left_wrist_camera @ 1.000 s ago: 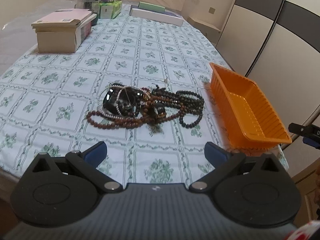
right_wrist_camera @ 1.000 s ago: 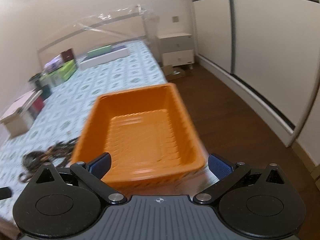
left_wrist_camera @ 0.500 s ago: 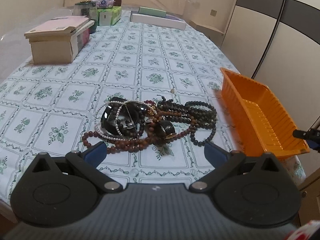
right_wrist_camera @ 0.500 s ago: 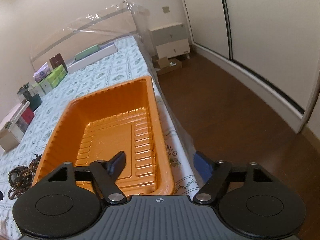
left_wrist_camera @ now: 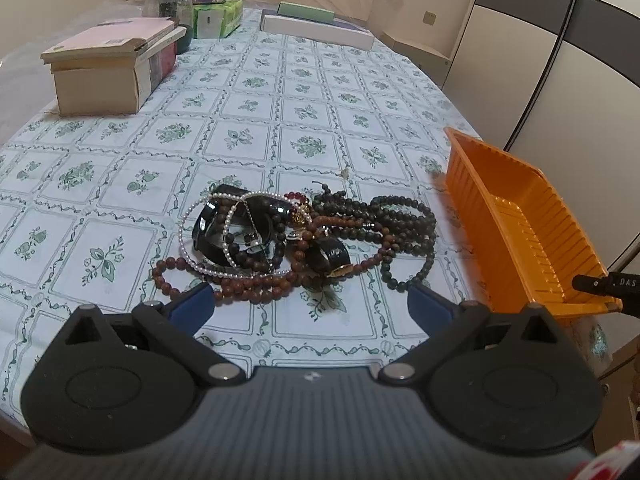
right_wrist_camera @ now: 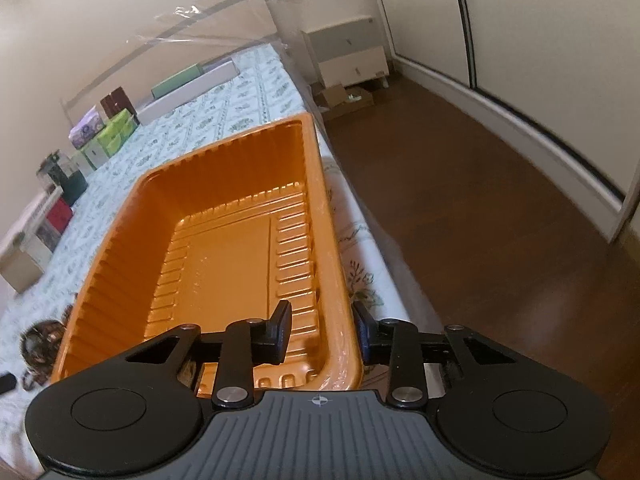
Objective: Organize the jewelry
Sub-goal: 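Grasp the pearl necklace in the pile with the left tool while the right tool holds the tray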
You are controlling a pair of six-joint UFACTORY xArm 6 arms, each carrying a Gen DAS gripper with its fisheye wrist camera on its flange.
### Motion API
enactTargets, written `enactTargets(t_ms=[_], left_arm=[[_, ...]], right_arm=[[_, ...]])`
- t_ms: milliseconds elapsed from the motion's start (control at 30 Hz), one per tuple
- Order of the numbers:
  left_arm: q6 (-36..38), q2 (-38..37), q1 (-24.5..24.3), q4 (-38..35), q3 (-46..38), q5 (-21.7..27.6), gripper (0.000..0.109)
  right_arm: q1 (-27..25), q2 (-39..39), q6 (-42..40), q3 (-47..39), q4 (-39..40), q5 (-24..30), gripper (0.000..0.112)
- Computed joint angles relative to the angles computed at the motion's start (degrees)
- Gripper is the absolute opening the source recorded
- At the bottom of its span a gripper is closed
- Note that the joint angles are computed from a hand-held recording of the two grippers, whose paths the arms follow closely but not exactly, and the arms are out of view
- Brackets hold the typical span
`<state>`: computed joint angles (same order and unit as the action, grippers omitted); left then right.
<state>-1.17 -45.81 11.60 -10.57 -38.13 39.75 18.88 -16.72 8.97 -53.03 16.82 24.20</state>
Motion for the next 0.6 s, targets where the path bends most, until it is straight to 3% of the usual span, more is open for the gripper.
enactTargets(t_ms=[33,100,167,433,600], left_arm=[[0.13,-0.05,0.06,-0.11,0.01,0.24,0.102],[0.15,-0.44,0.22,0.02,0.2,0.46,0.102],[0.47,-0.69,0.47,0.18,0.33,0.61,0.102],[3.57,-0.91,2.01,1.62,0.56,0.78,0.102],[8.77,-0.33,4.87,-0.29,0.68,0.34,0.096]], right_arm=[[-0.06,0.33,-0.3,-0.43,1.0,0.46,0.032],[-0.24,0.35,0.52,-0.91,0.36,1.22,0.013],[-0.33,0.27,2.01,-1.59,-1.37,2.13,0.006],[1.5,-0.23,7.55,-5.19,-15.15,5.51,0.004],[5.25,0.39,12.04,-9.3,-29.5,8.87,0.004]])
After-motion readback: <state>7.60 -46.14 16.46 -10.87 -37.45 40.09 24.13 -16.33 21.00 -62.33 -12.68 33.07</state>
